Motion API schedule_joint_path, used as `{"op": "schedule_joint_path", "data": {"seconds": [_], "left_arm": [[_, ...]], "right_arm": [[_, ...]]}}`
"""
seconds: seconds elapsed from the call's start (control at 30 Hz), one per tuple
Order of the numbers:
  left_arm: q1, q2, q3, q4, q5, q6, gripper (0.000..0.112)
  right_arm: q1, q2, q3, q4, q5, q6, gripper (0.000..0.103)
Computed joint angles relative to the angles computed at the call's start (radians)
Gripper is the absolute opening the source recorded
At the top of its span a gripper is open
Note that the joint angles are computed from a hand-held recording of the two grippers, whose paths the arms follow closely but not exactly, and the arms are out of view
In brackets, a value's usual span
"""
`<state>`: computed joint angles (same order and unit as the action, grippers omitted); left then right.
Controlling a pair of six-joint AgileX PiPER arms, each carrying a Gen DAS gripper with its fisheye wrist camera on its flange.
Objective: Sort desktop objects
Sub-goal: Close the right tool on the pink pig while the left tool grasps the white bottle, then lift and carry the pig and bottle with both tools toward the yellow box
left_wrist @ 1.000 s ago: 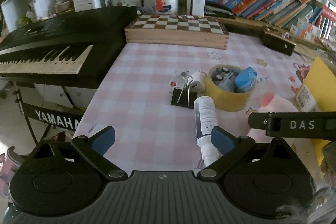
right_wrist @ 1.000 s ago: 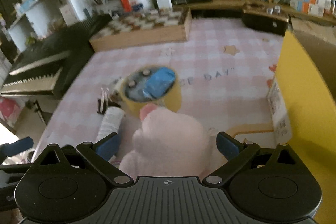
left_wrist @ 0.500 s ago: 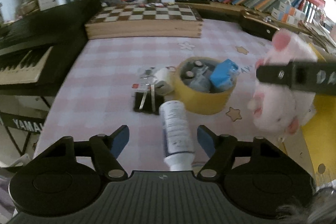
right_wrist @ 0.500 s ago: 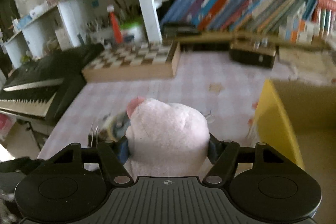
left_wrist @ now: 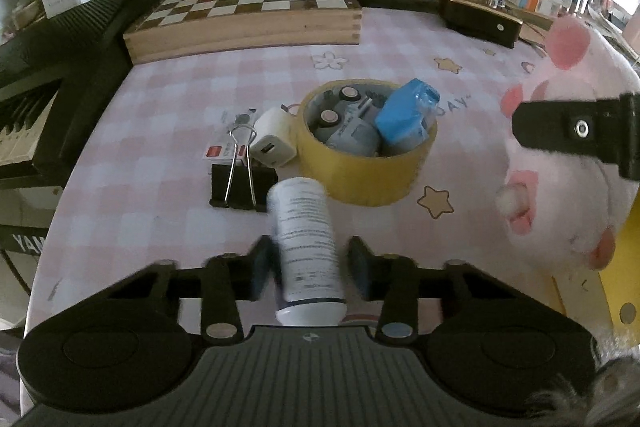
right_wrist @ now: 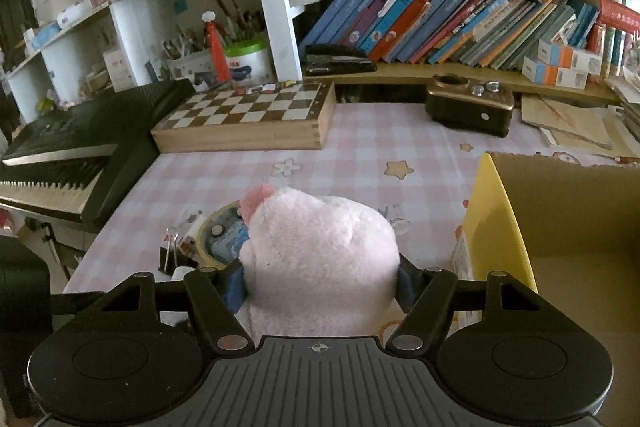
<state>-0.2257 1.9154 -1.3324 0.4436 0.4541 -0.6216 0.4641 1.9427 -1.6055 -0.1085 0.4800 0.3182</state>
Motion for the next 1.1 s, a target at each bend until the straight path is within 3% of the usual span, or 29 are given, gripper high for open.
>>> {"op": "schedule_joint_path", "data": {"seconds": [0.13, 0.33, 0.67, 0.87, 1.1], "left_arm": [[0.012, -0.026, 0.021, -0.059, -0.003, 0.043, 0.031], [0.014, -0.134, 0.120, -0.017, -0.042, -0.020, 0.031], [0.011, -0.453, 0.362, -0.040, -0.094, -0.046, 0.030], [-0.016, -0.638, 0.473, -0.026, -0.069, -0.100, 0.030], [-0.133, -0.822, 0.586, 0.030, 0.011, -0.197, 0.030]], "right_arm": [[0.007, -0.026, 0.033, -0.003, -0.011, -0.004, 0.070], [0.028, -0.075, 0.083, -0.023, -0.016, 0.006, 0.070], [0.045, -0.234, 0.216, 0.053, -0.018, -0.062, 0.070], [0.071, -0.361, 0.341, 0.044, 0.007, -0.049, 0.070], [0.133, -0.495, 0.475, -0.071, 0.033, 0.114, 0.070]]}}
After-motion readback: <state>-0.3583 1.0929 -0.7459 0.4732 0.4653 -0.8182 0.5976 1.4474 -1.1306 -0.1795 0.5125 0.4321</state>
